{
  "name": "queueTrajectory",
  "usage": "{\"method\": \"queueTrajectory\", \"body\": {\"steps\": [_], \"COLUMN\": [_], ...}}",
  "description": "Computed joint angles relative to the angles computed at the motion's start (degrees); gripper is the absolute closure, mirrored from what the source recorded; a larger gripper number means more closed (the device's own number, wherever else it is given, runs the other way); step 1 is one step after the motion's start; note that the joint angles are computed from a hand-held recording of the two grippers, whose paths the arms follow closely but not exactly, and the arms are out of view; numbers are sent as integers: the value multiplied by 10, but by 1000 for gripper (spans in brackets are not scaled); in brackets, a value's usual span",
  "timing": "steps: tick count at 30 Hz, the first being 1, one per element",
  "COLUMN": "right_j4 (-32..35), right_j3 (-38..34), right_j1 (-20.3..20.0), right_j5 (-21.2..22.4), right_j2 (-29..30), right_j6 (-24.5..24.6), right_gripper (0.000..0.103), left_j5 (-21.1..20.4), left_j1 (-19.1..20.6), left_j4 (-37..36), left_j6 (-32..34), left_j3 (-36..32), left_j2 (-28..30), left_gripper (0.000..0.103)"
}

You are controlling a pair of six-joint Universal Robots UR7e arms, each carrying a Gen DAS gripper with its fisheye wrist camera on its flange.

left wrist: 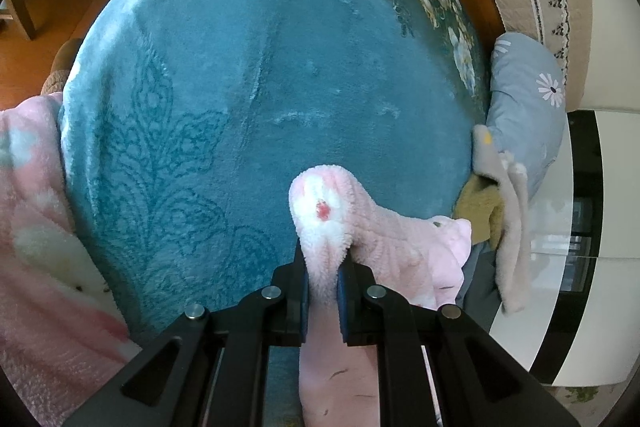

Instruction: Fold clothes

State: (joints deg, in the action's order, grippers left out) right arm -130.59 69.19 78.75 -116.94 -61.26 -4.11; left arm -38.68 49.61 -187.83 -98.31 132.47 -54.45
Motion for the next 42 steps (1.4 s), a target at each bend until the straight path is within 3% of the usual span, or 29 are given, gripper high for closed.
{"method": "queueTrajectory", "body": {"steps": [4, 9, 10, 11, 13, 17, 20, 22, 25, 29, 36, 40, 42], "right_j4": [58, 134, 148, 156, 166, 59, -67, -91, -31, -17, -14, -73, -135], "right_j3": [-159, -290, -304, -315, -324, -237, -121, -77, -55, 3, -14, -17, -27], "right_j1": [16, 23, 23, 23, 28, 30, 7, -20, -66, -120, -120, -92, -61], "right_j5": [-21, -107, -112, -112, -98, 14, 51, 19, -44, -31, -46, -95, -144], "right_j2": [108, 203, 210, 214, 205, 104, 7, -26, -35, -53, -41, -34, -17], "right_j6": [0, 7, 12, 12, 8, -55, -81, -68, -5, 98, 101, 91, 51], "right_gripper": [63, 64, 76, 97, 97, 97, 97, 97, 97, 97, 94, 74, 64], "left_j5": [7, 13, 14, 14, 14, 13, 10, 7, 4, 3, 9, 10, 12], "left_j1": [-4, -8, -8, -8, -9, -9, -6, -5, -4, -5, -7, -7, -7], "left_j4": [21, 48, 53, 56, 59, 59, 48, 39, 29, 48, 55, 43, 34], "left_j6": [-11, -25, -27, -28, -29, -30, -28, -28, -28, -31, -35, -32, -29], "left_j3": [-2, -6, -7, -7, -8, -7, -5, -3, -2, -6, -7, -7, -6], "left_j2": [-4, -7, -9, -9, -10, -11, -9, -6, -4, -8, -9, -5, -2], "left_gripper": [92, 92, 92, 92, 92, 92, 92, 92, 92, 92, 92, 92, 92]}}
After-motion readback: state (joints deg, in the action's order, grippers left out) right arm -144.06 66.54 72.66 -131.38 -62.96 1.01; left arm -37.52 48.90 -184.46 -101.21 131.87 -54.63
